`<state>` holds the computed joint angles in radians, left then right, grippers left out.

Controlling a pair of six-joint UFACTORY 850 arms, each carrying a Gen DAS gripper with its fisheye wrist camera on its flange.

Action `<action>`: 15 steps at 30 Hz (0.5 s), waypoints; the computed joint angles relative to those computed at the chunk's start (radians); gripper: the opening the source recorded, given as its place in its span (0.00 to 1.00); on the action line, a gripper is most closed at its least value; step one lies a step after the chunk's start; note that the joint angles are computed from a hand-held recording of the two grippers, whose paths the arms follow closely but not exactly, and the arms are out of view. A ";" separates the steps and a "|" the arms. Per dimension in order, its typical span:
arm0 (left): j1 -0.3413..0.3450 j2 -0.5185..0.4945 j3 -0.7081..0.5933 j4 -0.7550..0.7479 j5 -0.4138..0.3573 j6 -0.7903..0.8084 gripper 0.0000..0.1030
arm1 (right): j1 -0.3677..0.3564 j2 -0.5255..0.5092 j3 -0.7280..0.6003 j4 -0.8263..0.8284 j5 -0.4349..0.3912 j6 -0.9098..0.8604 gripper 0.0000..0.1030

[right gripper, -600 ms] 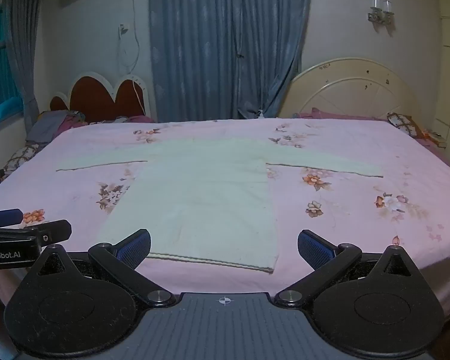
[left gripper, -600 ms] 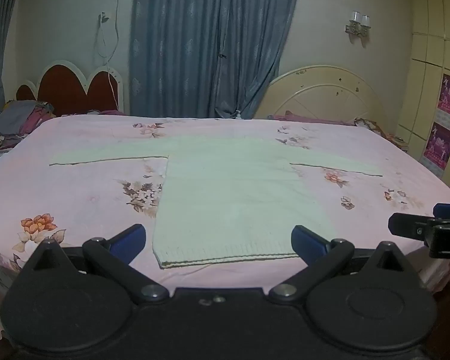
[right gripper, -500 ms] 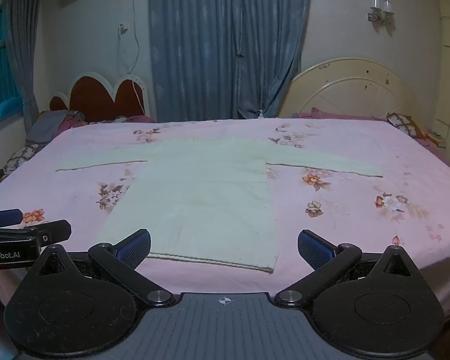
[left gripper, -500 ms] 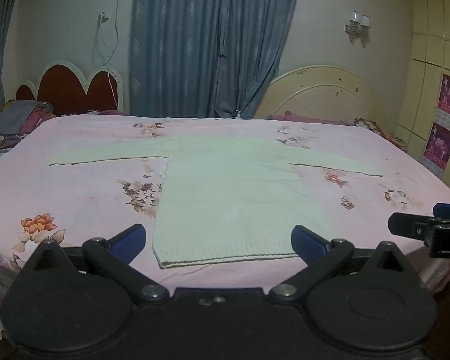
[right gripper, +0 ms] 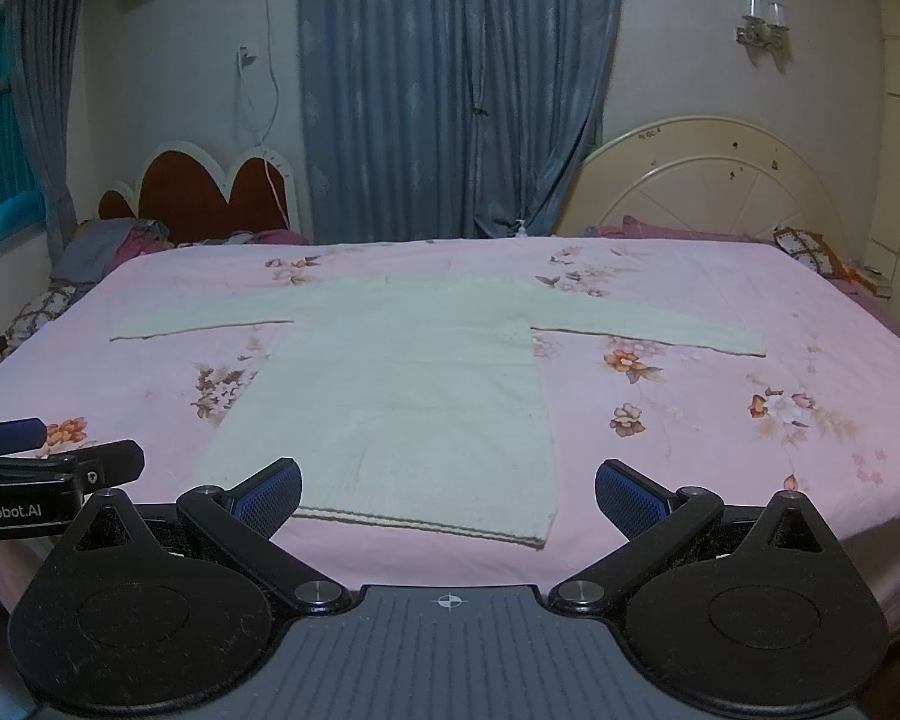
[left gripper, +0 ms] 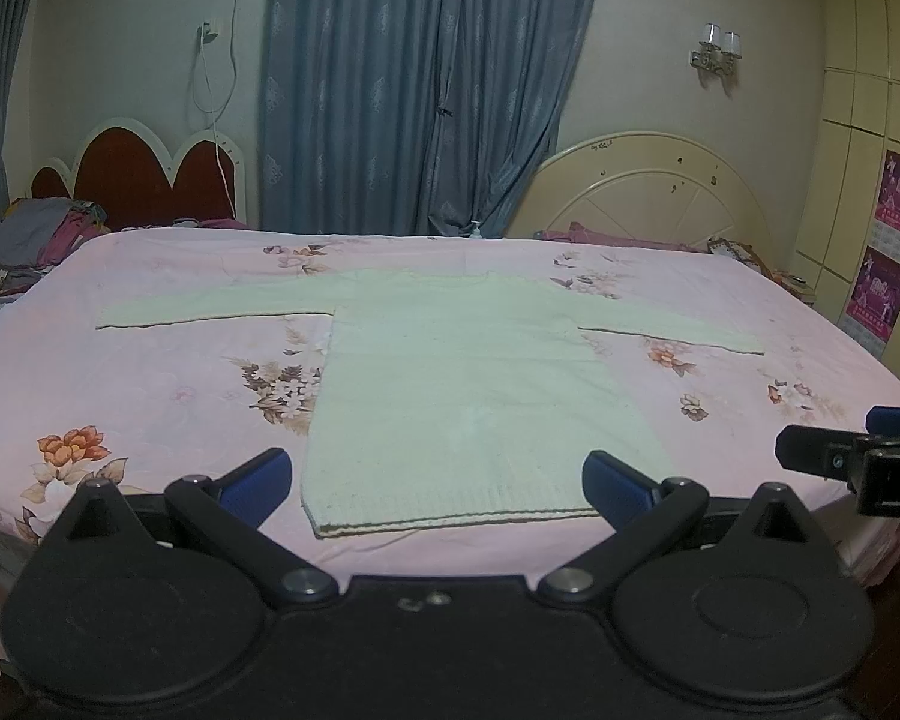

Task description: Fold small clothes

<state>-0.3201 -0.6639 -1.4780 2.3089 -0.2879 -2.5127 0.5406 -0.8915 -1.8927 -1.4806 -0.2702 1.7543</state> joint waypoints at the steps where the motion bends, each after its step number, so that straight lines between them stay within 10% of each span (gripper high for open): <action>1: -0.006 -0.001 0.004 -0.002 -0.006 -0.002 1.00 | -0.001 0.001 0.001 -0.003 0.001 0.003 1.00; 15: -0.008 -0.005 -0.003 0.012 -0.007 -0.019 1.00 | 0.000 0.005 0.005 -0.015 -0.006 0.015 1.00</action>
